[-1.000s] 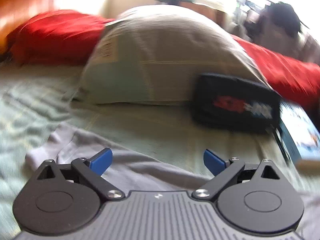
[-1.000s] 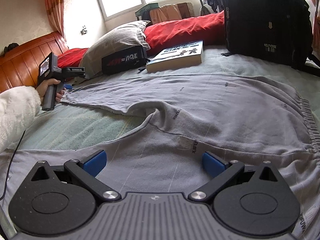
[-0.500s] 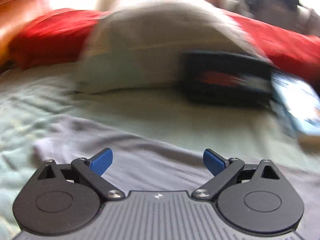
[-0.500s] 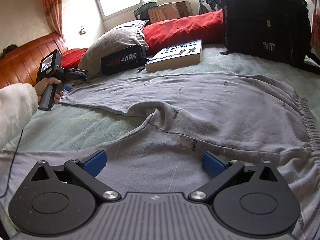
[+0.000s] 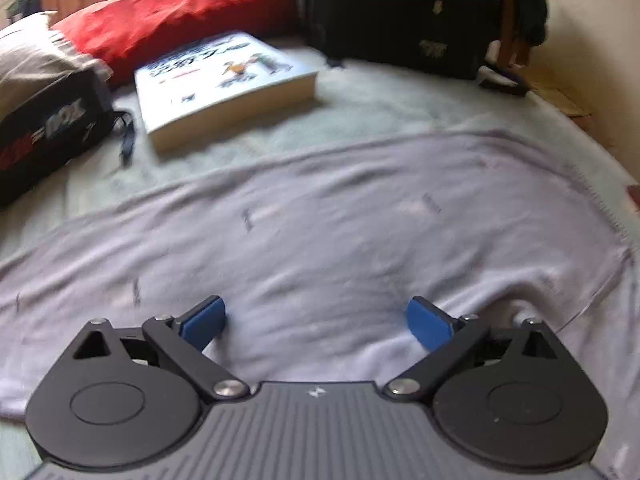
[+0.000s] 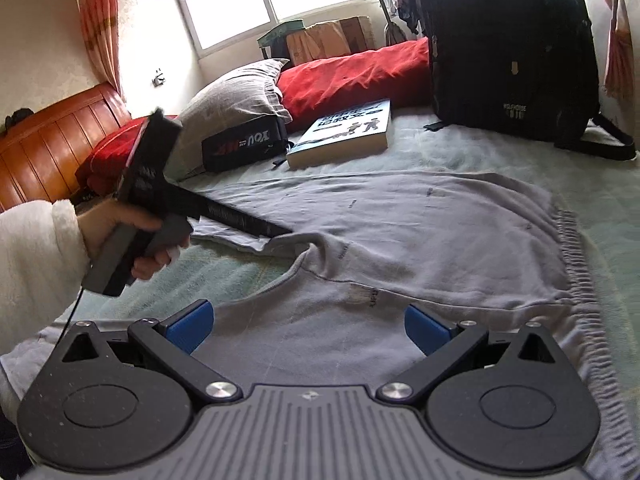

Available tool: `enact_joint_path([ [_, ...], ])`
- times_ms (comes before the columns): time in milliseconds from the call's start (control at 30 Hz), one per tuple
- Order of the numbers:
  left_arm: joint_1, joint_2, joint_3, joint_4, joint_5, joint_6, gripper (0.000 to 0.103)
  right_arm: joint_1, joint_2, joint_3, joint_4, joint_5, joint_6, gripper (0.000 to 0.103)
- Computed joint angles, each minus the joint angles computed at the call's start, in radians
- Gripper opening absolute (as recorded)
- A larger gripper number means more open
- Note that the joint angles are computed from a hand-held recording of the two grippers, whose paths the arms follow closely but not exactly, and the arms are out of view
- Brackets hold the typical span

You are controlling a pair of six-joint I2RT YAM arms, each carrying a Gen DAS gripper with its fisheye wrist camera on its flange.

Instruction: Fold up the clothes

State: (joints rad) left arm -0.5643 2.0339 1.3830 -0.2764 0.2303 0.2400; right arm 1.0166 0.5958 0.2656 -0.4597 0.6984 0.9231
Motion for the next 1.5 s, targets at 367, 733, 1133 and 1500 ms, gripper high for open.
enact_joint_path([
  [367, 0.033, -0.339, -0.317, 0.016, -0.005, -0.002, 0.098, 0.025, 0.028, 0.039, 0.005, 0.026, -0.075, 0.097],
  [733, 0.099, -0.68, -0.702, 0.124, -0.013, 0.06, 0.098, -0.292, 0.562, 0.274, 0.271, -0.199, -0.55, 0.033],
  [1133, 0.174, -0.657, -0.789, 0.226, 0.087, 0.114, 0.098, -0.311, 0.861, 0.389, 0.28, -0.118, -0.667, 0.014],
  [1500, 0.233, -0.661, -0.776, 0.198, 0.116, 0.144, 0.098, -0.35, 0.688, 0.293, 0.346, -0.358, -0.958, 0.017],
])
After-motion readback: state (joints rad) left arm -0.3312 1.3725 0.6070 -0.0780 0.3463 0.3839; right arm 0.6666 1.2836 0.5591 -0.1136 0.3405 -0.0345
